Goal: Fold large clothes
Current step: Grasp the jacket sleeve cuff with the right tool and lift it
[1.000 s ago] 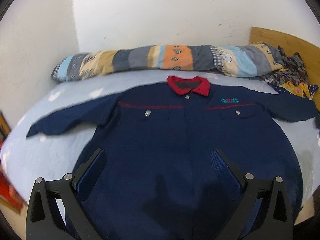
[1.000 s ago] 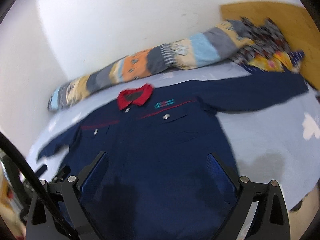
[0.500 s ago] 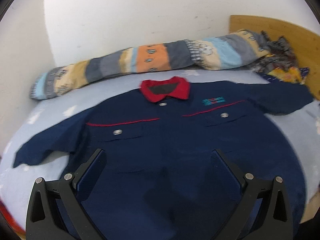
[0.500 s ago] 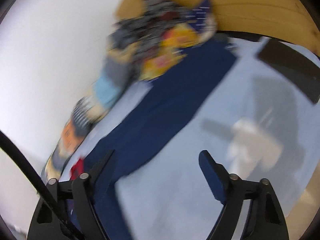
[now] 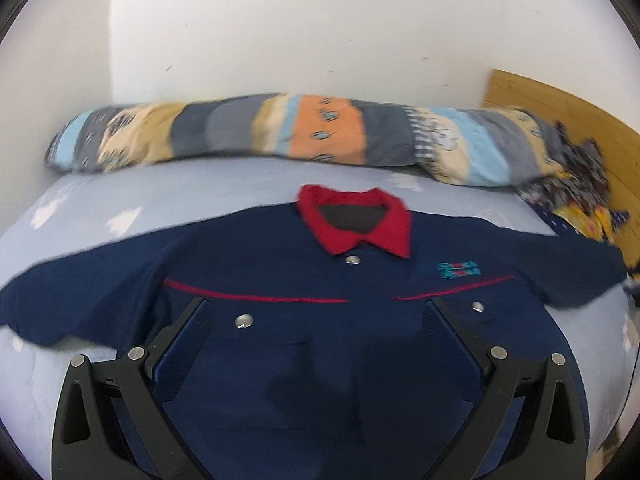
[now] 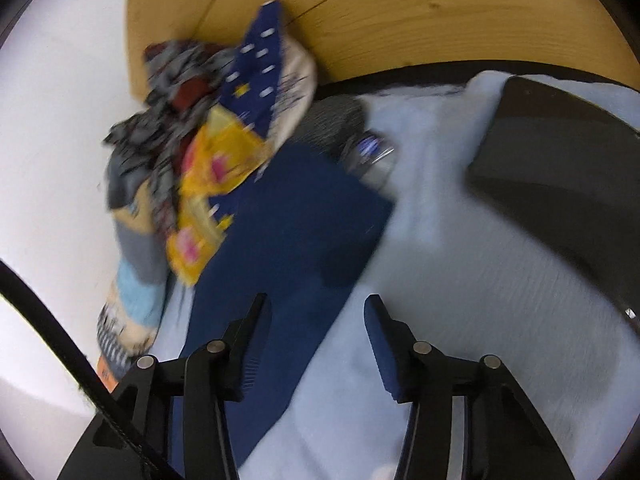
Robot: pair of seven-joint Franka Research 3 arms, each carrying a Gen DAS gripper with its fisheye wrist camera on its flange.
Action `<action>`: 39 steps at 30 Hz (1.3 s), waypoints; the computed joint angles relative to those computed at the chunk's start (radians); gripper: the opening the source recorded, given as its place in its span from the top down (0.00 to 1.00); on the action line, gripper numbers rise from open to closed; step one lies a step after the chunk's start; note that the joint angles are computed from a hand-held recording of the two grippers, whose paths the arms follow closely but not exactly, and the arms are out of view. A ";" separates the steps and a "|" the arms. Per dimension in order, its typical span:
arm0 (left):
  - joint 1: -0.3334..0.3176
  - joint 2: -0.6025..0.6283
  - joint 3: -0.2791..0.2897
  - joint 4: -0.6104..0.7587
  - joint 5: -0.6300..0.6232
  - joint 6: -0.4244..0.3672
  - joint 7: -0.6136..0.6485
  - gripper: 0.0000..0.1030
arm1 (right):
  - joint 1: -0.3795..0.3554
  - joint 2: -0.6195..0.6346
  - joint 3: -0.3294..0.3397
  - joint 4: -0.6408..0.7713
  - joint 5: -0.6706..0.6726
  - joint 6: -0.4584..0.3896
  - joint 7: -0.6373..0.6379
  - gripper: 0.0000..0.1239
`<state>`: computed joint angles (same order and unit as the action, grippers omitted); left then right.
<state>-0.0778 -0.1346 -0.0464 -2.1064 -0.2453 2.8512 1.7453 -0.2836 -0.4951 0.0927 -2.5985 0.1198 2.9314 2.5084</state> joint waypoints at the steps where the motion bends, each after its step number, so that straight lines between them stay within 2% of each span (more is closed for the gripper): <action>1: 0.007 0.004 0.004 0.003 -0.003 -0.002 -0.016 0.00 | -0.004 0.013 -0.006 0.000 0.001 0.011 -0.001 0.57; 4: 0.012 0.009 0.016 0.011 -0.048 -0.019 -0.016 0.00 | 0.079 0.060 -0.095 -0.014 0.069 0.120 -0.088 0.60; 6: 0.020 0.012 0.013 0.012 -0.050 -0.024 -0.026 0.00 | 0.093 0.087 -0.110 -0.001 0.092 0.144 -0.141 0.63; 7: 0.023 0.013 0.010 0.011 -0.045 -0.024 -0.032 0.00 | 0.131 0.103 -0.141 0.010 0.119 0.159 -0.182 0.63; 8: 0.026 0.014 0.007 0.010 -0.038 -0.024 -0.039 0.00 | 0.141 0.116 -0.148 0.022 0.132 0.160 -0.211 0.68; 9: 0.029 0.014 0.002 0.009 -0.026 -0.025 -0.049 0.00 | 0.115 0.122 -0.125 0.032 0.124 0.146 -0.217 0.84; 10: 0.031 0.015 0.000 0.008 -0.017 -0.022 -0.055 0.00 | 0.111 0.120 -0.118 0.032 0.130 0.142 -0.228 0.86; 13: 0.034 0.009 -0.008 -0.001 0.016 -0.011 -0.077 0.00 | 0.054 0.077 -0.046 -0.001 0.126 0.176 -0.213 0.87; 14: 0.032 0.008 -0.008 -0.003 0.020 -0.007 -0.080 0.00 | -0.007 0.056 0.018 -0.005 0.095 0.167 -0.195 0.88; 18: 0.035 0.000 -0.011 -0.013 0.055 0.009 -0.107 0.00 | -0.115 -0.011 0.143 0.003 0.007 0.141 -0.164 0.89; 23: 0.035 -0.032 -0.004 -0.044 0.111 0.054 -0.143 0.00 | -0.166 -0.049 0.229 0.107 -0.107 0.054 -0.120 0.90; 27: 0.023 -0.065 0.015 -0.069 0.128 0.079 -0.145 0.00 | -0.155 -0.062 0.276 0.246 -0.207 -0.058 -0.093 0.90; 32: 0.019 -0.104 0.038 -0.098 0.168 0.110 -0.151 0.00 | -0.104 0.012 0.340 0.493 -0.311 -0.163 -0.060 0.90; 35: 0.025 -0.122 0.051 -0.110 0.195 0.112 -0.154 0.00 | -0.081 0.112 0.411 0.684 -0.395 -0.227 -0.032 0.90; 39: 0.031 -0.144 0.078 -0.121 0.204 0.101 -0.149 0.00 | -0.064 0.303 0.566 0.962 -0.584 -0.322 0.036 0.90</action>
<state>-0.0468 -0.2790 0.0321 -2.2271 -0.0415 2.9526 1.5964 -0.3480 -0.1926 0.6588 -1.6362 -0.4645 2.6099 2.5448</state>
